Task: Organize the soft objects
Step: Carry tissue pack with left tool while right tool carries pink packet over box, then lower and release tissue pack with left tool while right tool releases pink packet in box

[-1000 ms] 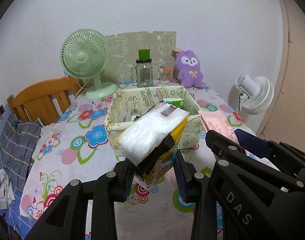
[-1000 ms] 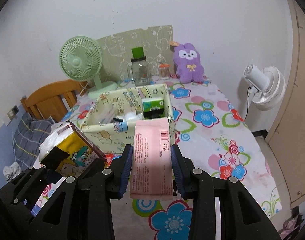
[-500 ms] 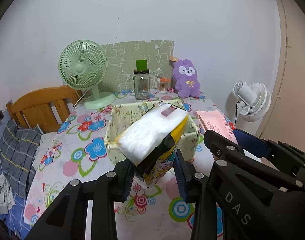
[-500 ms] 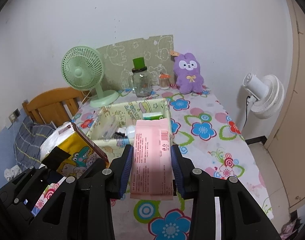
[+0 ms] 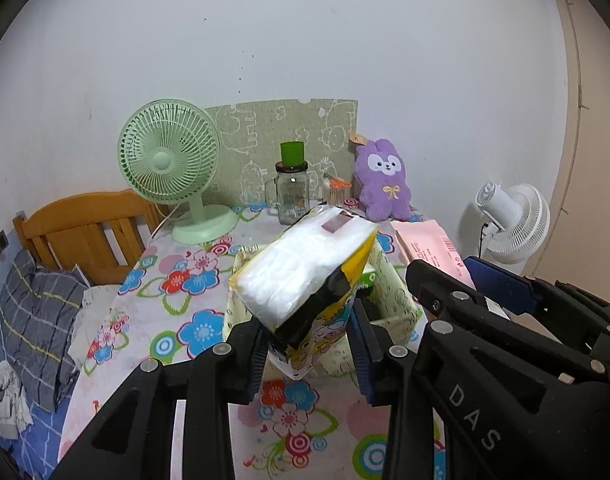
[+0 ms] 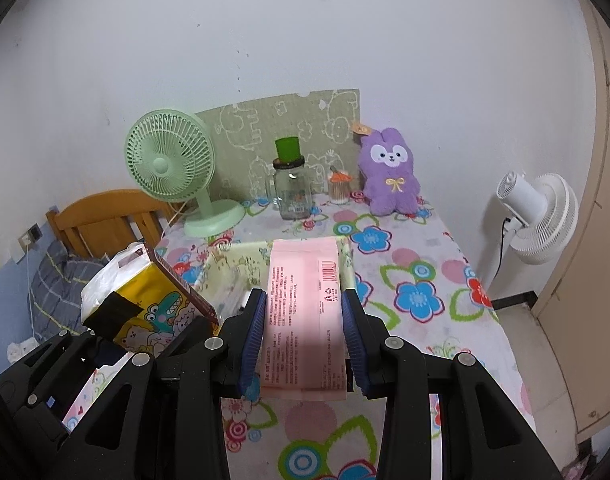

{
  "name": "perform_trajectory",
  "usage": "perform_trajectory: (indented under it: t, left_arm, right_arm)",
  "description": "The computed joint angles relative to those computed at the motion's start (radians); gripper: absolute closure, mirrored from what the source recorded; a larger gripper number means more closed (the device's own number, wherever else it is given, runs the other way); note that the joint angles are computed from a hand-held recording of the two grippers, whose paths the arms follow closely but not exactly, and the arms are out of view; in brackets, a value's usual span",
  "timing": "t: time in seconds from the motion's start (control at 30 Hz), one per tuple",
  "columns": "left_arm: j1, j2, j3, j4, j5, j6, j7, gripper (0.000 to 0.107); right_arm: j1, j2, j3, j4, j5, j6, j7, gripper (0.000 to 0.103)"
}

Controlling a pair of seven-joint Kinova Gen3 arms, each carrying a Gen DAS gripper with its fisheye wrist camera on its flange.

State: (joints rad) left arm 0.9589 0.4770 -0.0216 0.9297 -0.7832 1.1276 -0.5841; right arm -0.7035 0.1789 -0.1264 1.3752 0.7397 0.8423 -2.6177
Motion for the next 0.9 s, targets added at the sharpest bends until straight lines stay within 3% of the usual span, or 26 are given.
perform_trajectory:
  t: [0.4, 0.9]
  left_arm:
    - [-0.051, 0.036, -0.016, -0.056, 0.039, -0.039, -0.067, 0.070]
    - [-0.144, 0.098, -0.026, -0.123, 0.173, -0.093, -0.184, 0.069]
  right_arm:
    - [0.014, 0.059, 0.036, -0.074, -0.042, -0.044, 0.073, 0.062]
    - [0.027, 0.174, 0.099, -0.199, -0.158, -0.054, 0.203, 0.062]
